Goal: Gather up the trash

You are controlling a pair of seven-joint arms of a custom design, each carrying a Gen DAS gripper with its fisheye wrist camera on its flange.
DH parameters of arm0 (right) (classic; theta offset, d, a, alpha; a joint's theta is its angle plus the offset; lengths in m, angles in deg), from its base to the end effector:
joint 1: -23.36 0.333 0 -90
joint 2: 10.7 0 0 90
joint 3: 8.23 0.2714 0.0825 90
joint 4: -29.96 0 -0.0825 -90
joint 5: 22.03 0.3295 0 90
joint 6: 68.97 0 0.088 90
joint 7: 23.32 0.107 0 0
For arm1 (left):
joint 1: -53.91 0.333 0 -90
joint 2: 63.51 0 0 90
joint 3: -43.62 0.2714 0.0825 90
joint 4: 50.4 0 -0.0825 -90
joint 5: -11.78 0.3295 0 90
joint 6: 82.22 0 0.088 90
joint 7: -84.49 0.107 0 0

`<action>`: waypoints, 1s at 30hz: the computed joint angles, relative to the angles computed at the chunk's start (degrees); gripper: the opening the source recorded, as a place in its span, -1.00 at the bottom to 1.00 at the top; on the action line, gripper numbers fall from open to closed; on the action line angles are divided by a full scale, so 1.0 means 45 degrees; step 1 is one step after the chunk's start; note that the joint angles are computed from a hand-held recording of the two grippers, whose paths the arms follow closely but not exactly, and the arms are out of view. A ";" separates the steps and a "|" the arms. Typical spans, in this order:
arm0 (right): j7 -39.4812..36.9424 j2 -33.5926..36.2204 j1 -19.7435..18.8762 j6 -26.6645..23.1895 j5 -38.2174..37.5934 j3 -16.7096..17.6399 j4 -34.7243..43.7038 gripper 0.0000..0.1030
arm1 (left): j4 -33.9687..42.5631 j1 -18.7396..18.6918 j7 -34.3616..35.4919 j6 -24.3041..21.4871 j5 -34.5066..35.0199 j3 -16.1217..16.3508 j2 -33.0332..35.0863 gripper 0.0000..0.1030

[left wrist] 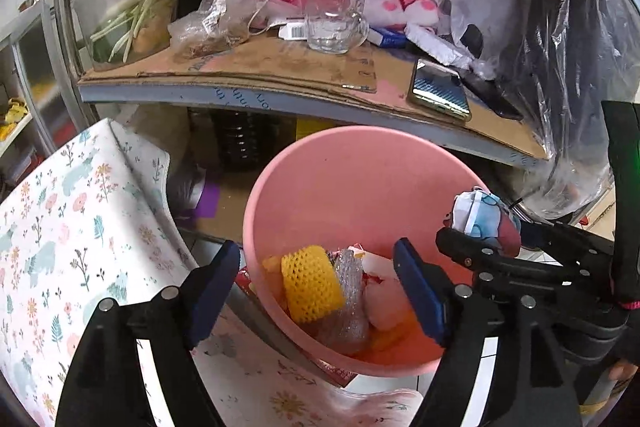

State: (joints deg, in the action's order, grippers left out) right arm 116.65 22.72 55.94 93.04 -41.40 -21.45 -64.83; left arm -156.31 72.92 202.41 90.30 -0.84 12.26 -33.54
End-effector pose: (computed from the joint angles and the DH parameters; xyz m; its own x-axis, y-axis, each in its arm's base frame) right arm 0.6068 0.2579 0.3388 -0.1240 -0.9846 -0.1231 -0.7814 0.1734 -0.5995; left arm 0.6246 -0.0756 0.3495 -0.3658 -0.9249 0.1038 -0.7047 0.2023 -0.6801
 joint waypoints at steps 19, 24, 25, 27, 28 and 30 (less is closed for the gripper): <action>-0.1339 0.0017 0.0078 0.0709 0.1970 -0.0013 -0.0325 0.38 | -0.0952 0.0099 -0.1723 0.1368 0.1808 0.0196 -0.0469 0.52; -0.0701 -0.0088 0.0315 0.0664 0.1516 -0.0263 -0.0486 0.38 | -0.1290 0.0135 -0.2400 0.1771 0.2477 0.0275 -0.0660 0.52; -0.0452 -0.0158 0.0387 0.0811 0.1440 -0.0353 -0.0647 0.38 | -0.1403 0.0110 -0.2597 0.1903 0.2593 0.0336 -0.0753 0.52; 0.0369 -0.0380 0.0729 0.1383 0.1246 -0.0755 -0.1201 0.38 | -0.1569 -0.0404 -0.3329 0.2025 0.2859 0.0988 -0.1032 0.52; 0.0720 -0.0473 0.0923 0.1620 0.1148 -0.0968 -0.1424 0.38 | -0.1707 -0.0526 -0.3690 0.2036 0.2932 0.1177 -0.1206 0.52; 0.1694 -0.0754 0.1822 0.1965 0.0604 -0.1902 -0.1966 0.38 | -0.1976 -0.0059 -0.3924 0.2122 0.3029 0.0769 -0.1372 0.52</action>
